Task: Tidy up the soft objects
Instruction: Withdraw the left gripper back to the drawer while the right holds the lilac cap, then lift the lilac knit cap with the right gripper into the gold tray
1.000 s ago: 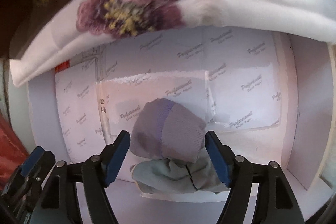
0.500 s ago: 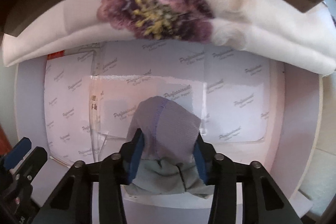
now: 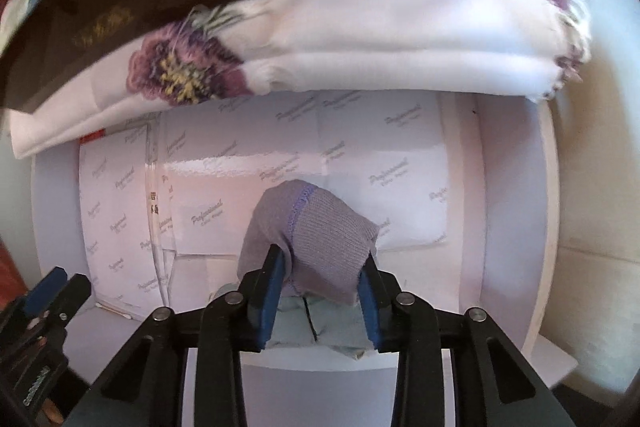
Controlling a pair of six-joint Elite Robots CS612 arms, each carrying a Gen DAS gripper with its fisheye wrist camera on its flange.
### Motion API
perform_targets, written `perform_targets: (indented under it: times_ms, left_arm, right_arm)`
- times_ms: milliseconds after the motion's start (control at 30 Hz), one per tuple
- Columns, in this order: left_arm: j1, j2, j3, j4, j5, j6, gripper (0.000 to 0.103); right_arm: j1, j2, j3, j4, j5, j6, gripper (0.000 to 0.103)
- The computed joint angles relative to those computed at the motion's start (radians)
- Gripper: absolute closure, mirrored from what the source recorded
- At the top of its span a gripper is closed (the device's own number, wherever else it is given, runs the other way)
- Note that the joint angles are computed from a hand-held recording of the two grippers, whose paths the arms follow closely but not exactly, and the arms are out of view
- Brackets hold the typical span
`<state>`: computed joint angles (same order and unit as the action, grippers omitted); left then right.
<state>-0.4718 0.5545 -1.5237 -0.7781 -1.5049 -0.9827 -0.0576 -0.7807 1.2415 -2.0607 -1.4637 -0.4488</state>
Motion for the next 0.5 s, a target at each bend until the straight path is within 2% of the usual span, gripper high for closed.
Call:
perform_targets:
  times_ms: [200,300,400,500]
  left_arm:
    - [-0.003,-0.004,0.012,-0.003,-0.013,0.038,0.052]
    - [-0.001,-0.002,0.014,-0.007,-0.032,0.042,0.052]
    - [0.0,-0.003,0.02,-0.012,-0.05,0.048,0.052]
    - [-0.006,-0.01,0.036,-0.016,-0.05,0.092,0.052]
  right_arm:
    - [-0.01,-0.024,0.023,-0.048,-0.05,-0.001,0.067]
    - [-0.02,-0.022,0.03,-0.069,-0.083,0.029,0.067]
    - [-0.037,-0.025,0.029,-0.082,-0.079,0.064,0.067]
    - [-0.045,-0.026,0.025,-0.08,-0.072,0.072,0.067]
